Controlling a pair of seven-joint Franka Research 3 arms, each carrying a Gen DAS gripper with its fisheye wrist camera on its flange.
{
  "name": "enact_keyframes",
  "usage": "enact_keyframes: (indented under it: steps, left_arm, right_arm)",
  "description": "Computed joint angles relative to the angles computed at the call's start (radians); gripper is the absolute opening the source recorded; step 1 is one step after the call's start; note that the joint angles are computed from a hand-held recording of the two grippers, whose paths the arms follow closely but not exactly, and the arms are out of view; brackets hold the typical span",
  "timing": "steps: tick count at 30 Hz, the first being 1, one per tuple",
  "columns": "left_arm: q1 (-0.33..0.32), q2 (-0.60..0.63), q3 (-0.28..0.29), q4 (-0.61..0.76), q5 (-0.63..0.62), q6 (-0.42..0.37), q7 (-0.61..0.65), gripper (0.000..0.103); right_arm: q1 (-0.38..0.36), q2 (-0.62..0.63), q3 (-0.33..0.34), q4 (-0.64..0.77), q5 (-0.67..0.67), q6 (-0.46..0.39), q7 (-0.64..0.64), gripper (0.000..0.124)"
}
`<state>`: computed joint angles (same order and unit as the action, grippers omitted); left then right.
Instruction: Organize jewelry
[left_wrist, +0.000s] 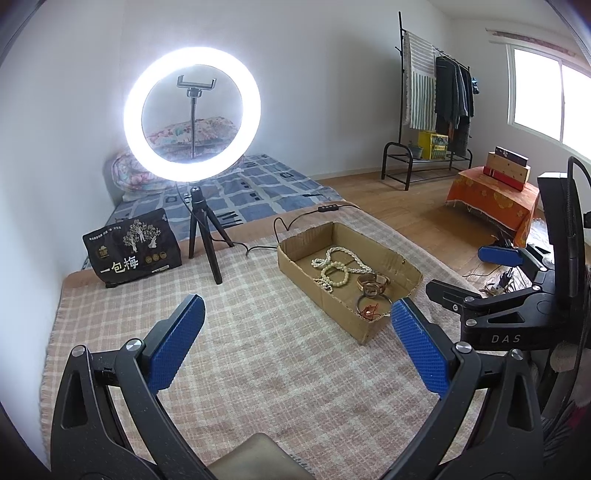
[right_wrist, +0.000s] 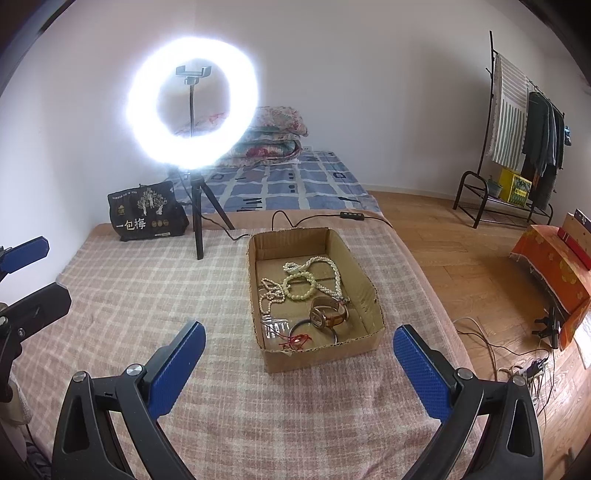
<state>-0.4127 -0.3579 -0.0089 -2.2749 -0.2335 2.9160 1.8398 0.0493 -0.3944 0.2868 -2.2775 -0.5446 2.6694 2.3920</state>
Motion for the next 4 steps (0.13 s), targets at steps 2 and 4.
enact_keyframes:
  steps: [2,4]
  left_arm:
    - [0.009,0.000,-0.007,0.001,0.006,-0.003,-0.011,0.103]
    - [0.025,0.001,-0.019,0.004,0.020,-0.008,-0.035,0.103]
  right_arm:
    - [0.000,0.000,-0.001,-0.001,0.001,0.001,0.003,0.103]
    - [0.000,-0.001,-0.002,-0.003,0.003,0.001,0.003,0.103]
